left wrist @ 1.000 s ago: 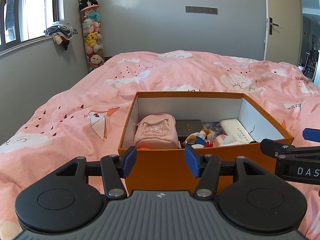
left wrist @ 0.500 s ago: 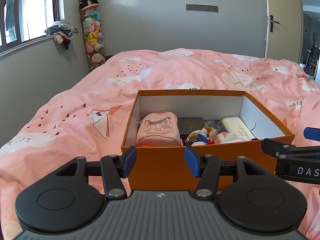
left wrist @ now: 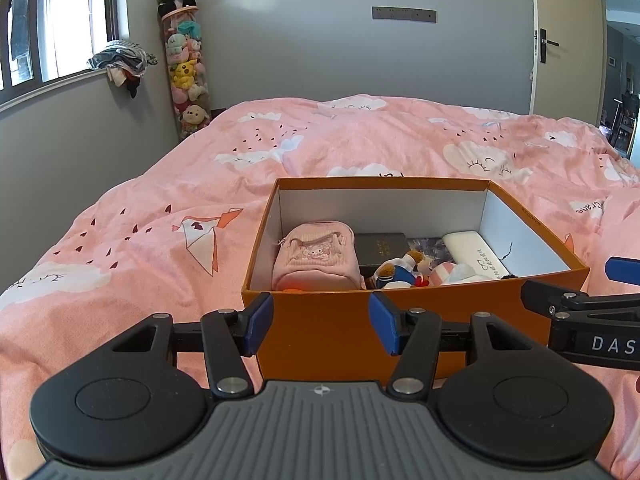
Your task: Organize objects
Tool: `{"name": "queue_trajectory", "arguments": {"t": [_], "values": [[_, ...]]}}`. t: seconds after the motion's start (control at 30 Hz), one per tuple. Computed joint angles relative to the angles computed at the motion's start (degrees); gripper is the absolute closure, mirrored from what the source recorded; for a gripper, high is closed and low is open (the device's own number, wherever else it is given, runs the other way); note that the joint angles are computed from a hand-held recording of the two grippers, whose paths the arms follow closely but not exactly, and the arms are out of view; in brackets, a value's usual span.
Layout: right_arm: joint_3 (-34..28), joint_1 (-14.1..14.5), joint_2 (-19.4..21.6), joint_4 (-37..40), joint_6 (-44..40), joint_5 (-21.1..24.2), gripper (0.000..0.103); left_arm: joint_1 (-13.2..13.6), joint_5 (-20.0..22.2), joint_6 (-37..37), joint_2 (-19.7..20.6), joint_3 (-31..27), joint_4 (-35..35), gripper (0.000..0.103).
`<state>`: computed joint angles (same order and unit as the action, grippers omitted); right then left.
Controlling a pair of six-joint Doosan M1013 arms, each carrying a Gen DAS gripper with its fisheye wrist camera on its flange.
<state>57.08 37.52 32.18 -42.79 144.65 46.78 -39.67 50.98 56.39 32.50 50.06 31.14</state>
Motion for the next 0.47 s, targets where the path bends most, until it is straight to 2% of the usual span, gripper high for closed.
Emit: {"name": "queue_trajectory", "arguments": {"t": [0.47], "values": [[0.0, 0.0, 0.1, 0.6, -0.2, 0.3, 0.001, -0.1, 0.1, 0.3, 0.0, 0.0, -0.2, 0.038]]}}
